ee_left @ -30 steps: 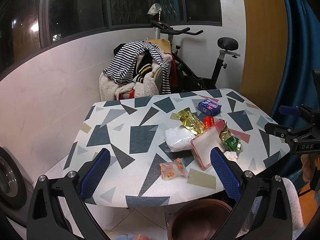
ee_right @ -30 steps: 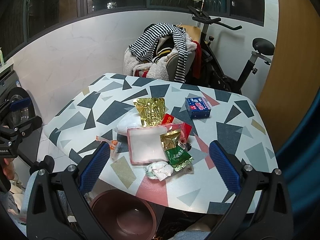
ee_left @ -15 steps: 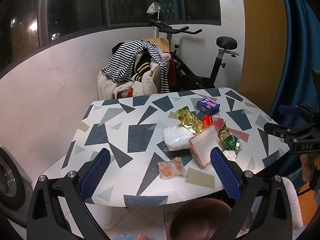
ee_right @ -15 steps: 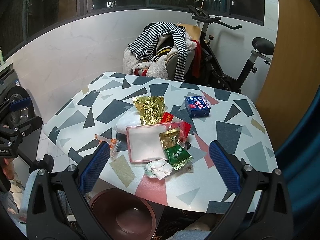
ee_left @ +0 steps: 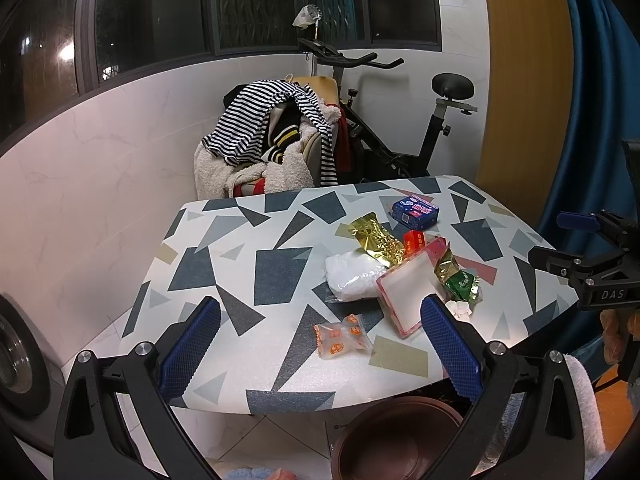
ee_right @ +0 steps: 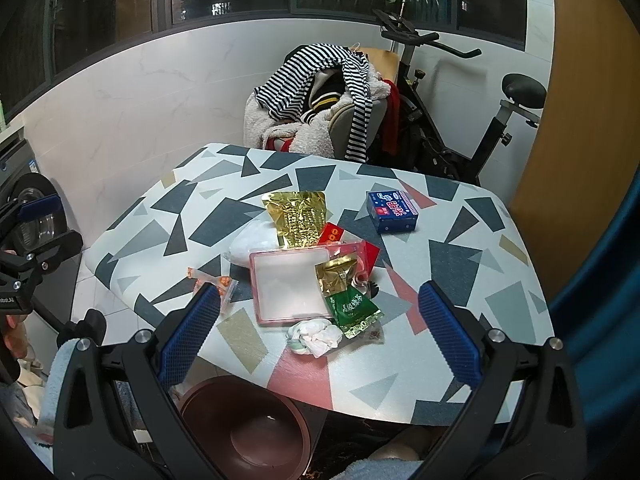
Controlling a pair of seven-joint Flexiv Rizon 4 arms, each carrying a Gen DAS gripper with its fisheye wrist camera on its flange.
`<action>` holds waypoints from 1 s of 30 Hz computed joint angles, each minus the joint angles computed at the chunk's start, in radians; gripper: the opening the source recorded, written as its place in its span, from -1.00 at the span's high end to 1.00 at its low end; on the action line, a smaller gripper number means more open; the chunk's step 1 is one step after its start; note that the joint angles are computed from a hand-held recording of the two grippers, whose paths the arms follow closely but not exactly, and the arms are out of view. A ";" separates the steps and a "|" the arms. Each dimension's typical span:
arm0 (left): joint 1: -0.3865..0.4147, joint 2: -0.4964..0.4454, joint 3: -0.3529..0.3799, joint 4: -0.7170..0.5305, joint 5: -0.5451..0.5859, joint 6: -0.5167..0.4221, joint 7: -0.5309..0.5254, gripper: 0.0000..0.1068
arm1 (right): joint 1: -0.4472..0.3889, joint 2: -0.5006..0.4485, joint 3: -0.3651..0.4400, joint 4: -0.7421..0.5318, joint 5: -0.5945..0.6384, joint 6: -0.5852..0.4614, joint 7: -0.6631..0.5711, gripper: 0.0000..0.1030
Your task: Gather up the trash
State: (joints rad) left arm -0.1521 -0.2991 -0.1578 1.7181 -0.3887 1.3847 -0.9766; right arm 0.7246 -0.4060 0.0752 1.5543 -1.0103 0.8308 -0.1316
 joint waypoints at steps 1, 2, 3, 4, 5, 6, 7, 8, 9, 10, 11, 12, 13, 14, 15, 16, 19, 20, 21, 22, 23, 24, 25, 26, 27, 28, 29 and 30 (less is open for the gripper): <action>-0.001 0.001 0.000 0.001 0.000 0.001 0.000 -0.84 | 0.000 -0.001 0.000 -0.002 0.001 -0.002 -0.002 -0.89; -0.001 0.001 0.000 0.002 0.001 0.002 -0.001 -0.84 | 0.000 0.000 0.000 -0.001 0.001 -0.002 -0.002 -0.89; 0.000 0.000 0.000 -0.001 0.000 -0.001 0.000 -0.84 | 0.000 0.000 0.000 0.000 0.001 -0.002 -0.002 -0.89; 0.000 0.000 0.000 0.000 0.001 -0.001 -0.002 -0.84 | 0.001 -0.001 0.001 -0.003 0.004 -0.004 -0.004 -0.89; -0.001 0.001 0.001 0.001 0.002 -0.001 -0.003 -0.84 | 0.001 0.000 0.001 -0.003 0.004 -0.004 -0.004 -0.89; 0.000 0.000 0.001 -0.002 0.002 -0.002 -0.003 -0.84 | 0.001 0.000 0.001 -0.002 0.003 -0.004 -0.002 -0.89; -0.001 0.000 0.002 -0.001 0.003 -0.002 -0.005 -0.84 | 0.001 -0.001 0.001 -0.003 0.003 -0.004 -0.003 -0.89; -0.002 -0.001 0.003 -0.003 0.005 -0.003 -0.007 -0.84 | 0.001 -0.001 0.001 -0.003 0.003 -0.004 -0.003 -0.89; -0.001 -0.001 0.003 -0.003 0.005 -0.004 -0.006 -0.84 | 0.002 -0.001 0.001 -0.004 0.003 -0.005 -0.004 -0.89; 0.004 0.001 -0.006 0.000 -0.005 -0.005 0.003 -0.84 | 0.002 -0.001 0.001 -0.004 0.004 -0.006 -0.004 -0.89; 0.015 0.003 -0.023 0.008 -0.026 -0.005 0.024 -0.84 | 0.001 0.000 0.000 -0.001 0.002 -0.004 -0.003 -0.89; 0.031 0.006 -0.050 0.018 -0.061 -0.007 0.061 -0.84 | 0.002 -0.001 0.000 -0.003 0.002 -0.005 -0.003 -0.89; 0.047 0.009 -0.079 0.029 -0.104 -0.004 0.101 -0.84 | 0.002 -0.002 0.000 -0.005 0.003 -0.007 -0.003 -0.89; 0.053 0.010 -0.095 0.037 -0.141 0.002 0.125 -0.84 | 0.001 -0.001 0.001 -0.002 0.006 -0.005 -0.003 -0.89; 0.057 0.008 -0.106 0.041 -0.173 0.000 0.143 -0.84 | -0.001 0.002 0.001 0.003 0.005 -0.003 -0.001 -0.89; 0.056 0.006 -0.107 0.041 -0.194 -0.007 0.154 -0.84 | -0.001 0.003 0.001 0.007 0.003 -0.001 0.002 -0.89; 0.027 -0.001 -0.066 0.030 -0.180 -0.038 0.132 -0.84 | -0.003 0.003 0.003 0.012 0.008 -0.005 -0.001 -0.89; 0.021 -0.006 -0.054 0.022 -0.167 -0.046 0.125 -0.84 | -0.002 0.001 0.004 0.011 0.007 -0.007 -0.001 -0.89; 0.017 -0.009 -0.048 0.021 -0.159 -0.042 0.124 -0.84 | -0.002 0.000 0.004 0.012 0.009 -0.007 -0.002 -0.89; 0.019 -0.010 -0.053 0.028 -0.163 -0.023 0.138 -0.84 | -0.002 -0.001 0.004 0.011 0.010 -0.008 -0.002 -0.89; 0.022 -0.012 -0.060 0.036 -0.167 0.000 0.154 -0.84 | -0.003 -0.002 0.004 0.015 0.012 -0.007 -0.003 -0.89; 0.020 -0.016 -0.060 0.039 -0.161 0.017 0.162 -0.84 | -0.002 -0.005 0.004 0.012 0.014 -0.007 -0.002 -0.89; 0.011 -0.021 -0.044 0.034 -0.132 0.018 0.153 -0.84 | -0.002 -0.009 0.003 0.010 0.015 -0.006 0.001 -0.89; 0.007 -0.025 -0.036 0.032 -0.113 0.018 0.149 -0.84 | -0.003 -0.010 0.001 0.015 0.013 0.000 0.011 -0.89; 0.005 -0.028 -0.032 0.033 -0.095 0.029 0.150 -0.84 | -0.005 -0.012 0.000 0.019 0.016 0.013 0.027 -0.89; 0.010 -0.031 -0.037 0.036 -0.091 0.043 0.153 -0.84 | -0.010 -0.014 -0.001 0.026 0.019 0.030 0.038 -0.89; 0.029 -0.035 -0.067 0.049 -0.111 0.080 0.176 -0.84 | -0.010 -0.018 -0.001 0.023 0.022 0.034 0.041 -0.89; 0.064 -0.034 -0.120 0.068 -0.151 0.111 0.215 -0.84 | -0.013 -0.021 -0.004 0.031 0.021 0.053 0.054 -0.89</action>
State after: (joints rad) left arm -0.0877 -0.3330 -0.2777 1.7856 -0.5399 1.4961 -0.7612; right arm 0.7116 -0.4267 0.0714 1.5853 -0.9893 0.8834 -0.0776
